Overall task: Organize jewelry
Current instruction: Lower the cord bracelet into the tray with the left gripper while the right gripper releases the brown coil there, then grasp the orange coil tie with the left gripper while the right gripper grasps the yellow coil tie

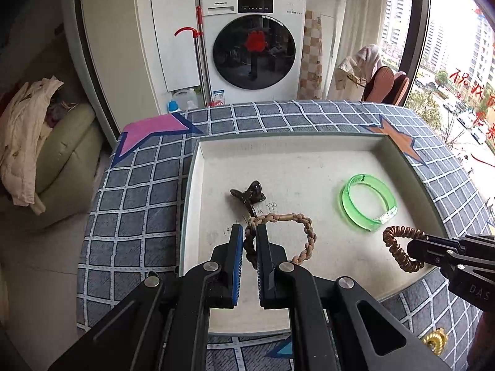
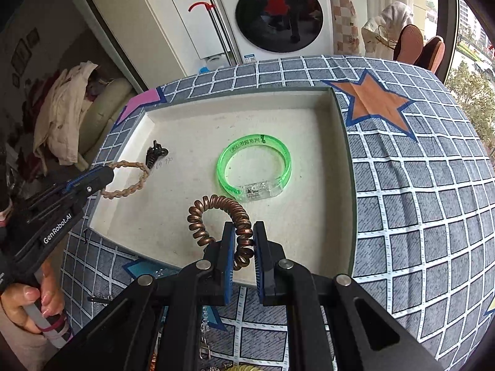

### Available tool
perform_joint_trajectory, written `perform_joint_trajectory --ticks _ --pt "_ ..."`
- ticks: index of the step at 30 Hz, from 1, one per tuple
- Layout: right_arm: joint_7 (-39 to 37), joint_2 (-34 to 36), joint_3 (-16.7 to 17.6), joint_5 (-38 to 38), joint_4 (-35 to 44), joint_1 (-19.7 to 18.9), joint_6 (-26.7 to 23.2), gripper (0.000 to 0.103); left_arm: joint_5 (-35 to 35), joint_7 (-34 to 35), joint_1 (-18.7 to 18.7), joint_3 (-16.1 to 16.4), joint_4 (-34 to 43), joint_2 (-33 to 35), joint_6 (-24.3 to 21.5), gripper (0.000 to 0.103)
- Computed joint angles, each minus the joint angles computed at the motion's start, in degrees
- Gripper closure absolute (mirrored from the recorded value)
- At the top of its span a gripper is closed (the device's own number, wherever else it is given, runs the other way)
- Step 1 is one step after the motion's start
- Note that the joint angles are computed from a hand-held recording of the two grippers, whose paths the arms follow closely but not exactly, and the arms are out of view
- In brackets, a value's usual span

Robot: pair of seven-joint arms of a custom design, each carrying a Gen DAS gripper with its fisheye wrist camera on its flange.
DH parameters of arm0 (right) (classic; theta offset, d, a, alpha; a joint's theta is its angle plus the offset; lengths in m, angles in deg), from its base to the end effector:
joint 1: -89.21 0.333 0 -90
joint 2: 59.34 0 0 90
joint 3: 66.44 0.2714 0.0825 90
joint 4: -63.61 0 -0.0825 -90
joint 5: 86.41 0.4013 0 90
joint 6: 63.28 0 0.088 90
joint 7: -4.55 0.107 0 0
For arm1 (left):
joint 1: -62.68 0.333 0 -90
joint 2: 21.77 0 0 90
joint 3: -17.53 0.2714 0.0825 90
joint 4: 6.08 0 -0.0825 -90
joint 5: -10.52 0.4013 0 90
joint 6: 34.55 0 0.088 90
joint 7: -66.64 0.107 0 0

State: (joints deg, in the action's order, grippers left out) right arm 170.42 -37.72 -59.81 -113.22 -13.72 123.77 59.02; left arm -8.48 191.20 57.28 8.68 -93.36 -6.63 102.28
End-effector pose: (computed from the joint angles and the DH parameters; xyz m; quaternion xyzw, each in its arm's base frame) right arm 0.5555 0.4421 0.5159 -0.5093 0.8137 -0.1456 0.2395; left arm 0.6735 -0.1621 0.5317 -0.4141 0.8469 -0.2995 0.1471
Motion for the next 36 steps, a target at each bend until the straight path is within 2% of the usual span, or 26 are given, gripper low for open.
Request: perform_joint_trajectory --ticks 4,7,9,13,16,19,20,21,23,26,34,36 --pt "0.2 2.2 -0.5 0.3 1.4 -0.2 -0.7 0.09 2.9 -3.3 -1.2 0.6 1.5 2.4 0.3 0.075" --pt "3.0 2.0 -1.4 -1.1 0.2 -0.2 0.6 0.09 5.3 -5.9 -2.0 1.1 3.0 4.4 0.6 0.074" --pt "3.3 3.1 -1.9 -2.2 2.0 0.0 -1.5 0.09 7.0 -7.3 -2.6 1.4 3.6 5.2 1.1 0.074" --pt "3.6 4.1 -2.5 -3.2 3.3 -0.4 -2.0 0.09 10.6 -9.6 -3.6 2.1 3.2 5.8 2.4 0.074" --pt "4.7 3.4 -2.7 -4.4 1.8 -0.3 -0.5 0.088 11.9 -9.5 -3.9 2.2 0.6 4.6 5.8 0.074" --pt "4.2 3.8 -2.6 -5.0 2.5 -0.1 -1.5 0.087 13.2 -10.0 -4.2 2.3 -0.2 4.4 7.0 0.074" --pt "3.9 4.2 -2.5 -4.9 3.0 -0.1 -1.7 0.082 13.2 -10.0 -4.1 2.3 -0.7 4.1 7.5 0.074" --pt "3.6 4.2 -2.5 -4.6 3.3 -0.1 -1.9 0.071 12.9 -9.7 -4.0 2.1 -1.4 3.7 8.0 0.074" --pt "3.3 3.7 -2.3 -4.2 2.6 -0.5 -0.4 0.063 12.3 -9.1 -3.7 1.8 -1.8 3.4 8.4 0.074" --pt "4.3 3.0 -2.6 -5.5 2.4 0.3 -0.8 0.05 11.0 -8.3 -3.2 1.5 -2.5 2.5 8.7 0.074" --pt "8.6 -1.4 -1.9 -8.7 -1.3 1.3 -1.0 0.046 7.8 -6.5 -2.2 0.9 -4.5 -0.1 9.6 0.074" --pt "9.5 -2.3 -1.5 -9.2 -1.9 1.6 -1.6 0.034 5.9 -5.4 -1.5 0.5 -4.7 -0.7 8.7 0.074"
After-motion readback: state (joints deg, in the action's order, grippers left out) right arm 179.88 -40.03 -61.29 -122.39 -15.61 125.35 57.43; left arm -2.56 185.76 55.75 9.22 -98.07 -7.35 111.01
